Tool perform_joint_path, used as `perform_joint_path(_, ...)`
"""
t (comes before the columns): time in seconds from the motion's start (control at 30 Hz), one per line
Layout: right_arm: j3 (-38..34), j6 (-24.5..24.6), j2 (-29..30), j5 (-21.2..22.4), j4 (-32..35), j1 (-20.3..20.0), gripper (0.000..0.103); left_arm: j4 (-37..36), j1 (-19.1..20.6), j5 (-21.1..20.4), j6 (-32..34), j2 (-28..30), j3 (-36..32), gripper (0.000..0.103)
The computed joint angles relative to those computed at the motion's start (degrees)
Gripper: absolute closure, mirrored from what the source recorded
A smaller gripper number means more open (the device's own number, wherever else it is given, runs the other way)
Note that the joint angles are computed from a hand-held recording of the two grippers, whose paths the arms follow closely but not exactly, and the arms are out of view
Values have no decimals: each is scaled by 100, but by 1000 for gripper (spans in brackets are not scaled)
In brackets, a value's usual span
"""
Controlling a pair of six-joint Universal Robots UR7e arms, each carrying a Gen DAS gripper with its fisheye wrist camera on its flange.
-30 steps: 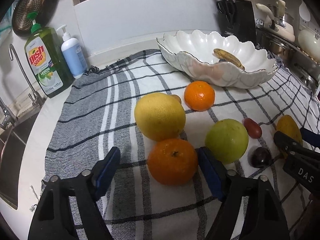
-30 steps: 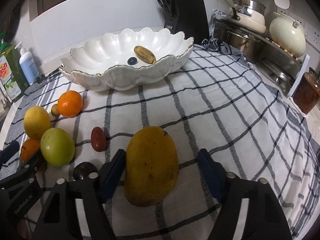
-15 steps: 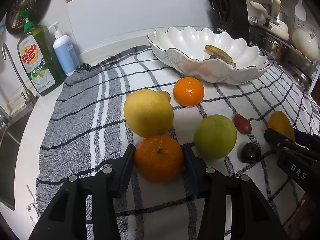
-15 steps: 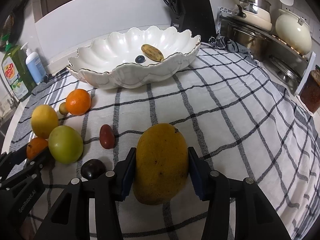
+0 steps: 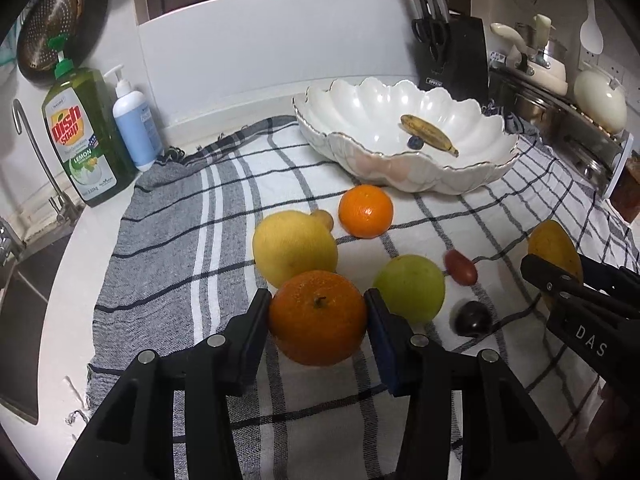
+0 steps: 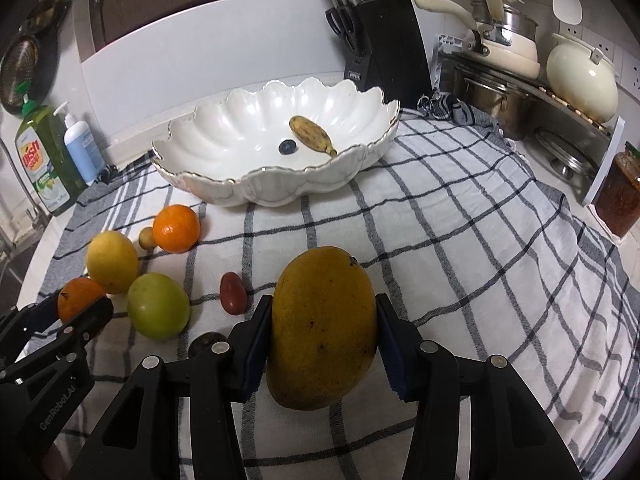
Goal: Organize fruits
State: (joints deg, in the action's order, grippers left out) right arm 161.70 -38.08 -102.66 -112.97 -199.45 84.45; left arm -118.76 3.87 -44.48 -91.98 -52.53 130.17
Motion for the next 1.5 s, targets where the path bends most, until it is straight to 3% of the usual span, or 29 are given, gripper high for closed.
perform_joint_path(1.0,-495,244,-772,-3,917,570,53,402,92,607,387,-185,-578,57)
perform_joint_path(1.5,-1136,334,-431,-211,808,1053,53,389,368,1166,969,-183,-1026,57)
